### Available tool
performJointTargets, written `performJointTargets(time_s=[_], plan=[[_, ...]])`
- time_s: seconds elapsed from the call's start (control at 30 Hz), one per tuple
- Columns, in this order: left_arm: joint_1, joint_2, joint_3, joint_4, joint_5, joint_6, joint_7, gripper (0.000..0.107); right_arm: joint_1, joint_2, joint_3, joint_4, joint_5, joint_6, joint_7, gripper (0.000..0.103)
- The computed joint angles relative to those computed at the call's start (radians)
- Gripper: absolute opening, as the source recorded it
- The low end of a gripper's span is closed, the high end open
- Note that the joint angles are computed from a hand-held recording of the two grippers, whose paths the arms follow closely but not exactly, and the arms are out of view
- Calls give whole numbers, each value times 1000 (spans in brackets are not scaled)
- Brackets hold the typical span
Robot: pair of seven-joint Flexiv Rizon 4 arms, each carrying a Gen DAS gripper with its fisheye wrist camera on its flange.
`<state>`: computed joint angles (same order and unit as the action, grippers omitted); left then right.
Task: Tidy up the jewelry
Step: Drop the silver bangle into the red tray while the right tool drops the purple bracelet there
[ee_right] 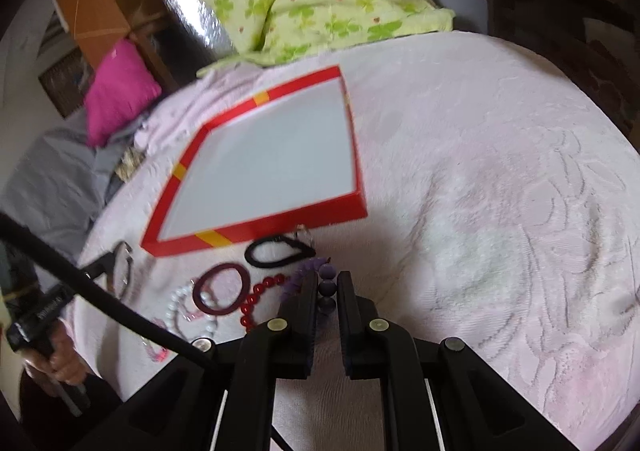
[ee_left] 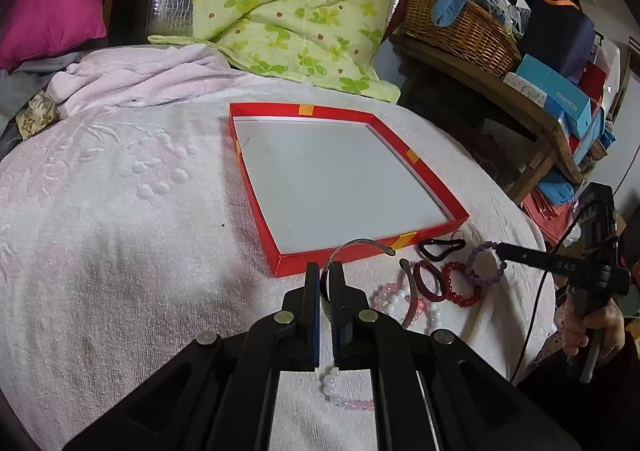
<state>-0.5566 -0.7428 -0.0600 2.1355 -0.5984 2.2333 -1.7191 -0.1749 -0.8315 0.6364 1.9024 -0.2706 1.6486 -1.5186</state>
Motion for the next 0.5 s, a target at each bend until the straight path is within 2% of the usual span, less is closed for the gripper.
performJointTargets(time_s=[0.1,0.23,0.33,0.4,0.5], plan=[[4,1,-2,2,8,17,-10,4,-42,-9,39,8,4,41,3,11],[11,-3,-7,2,20,55,-23,4,-131,-59,139,9,-42,95,24,11],[27,-7,-16,-6,36,78,-35,4,-144,-77,160,6,-82,136,50,11],[16,-8,-5,-24,6,62,-10,4,-155,-102,187,-14,-117,135,73,11],[-28,-15,26,-66,-94,28,56,4,-136,-139,201,-69,-165,115,112,11]])
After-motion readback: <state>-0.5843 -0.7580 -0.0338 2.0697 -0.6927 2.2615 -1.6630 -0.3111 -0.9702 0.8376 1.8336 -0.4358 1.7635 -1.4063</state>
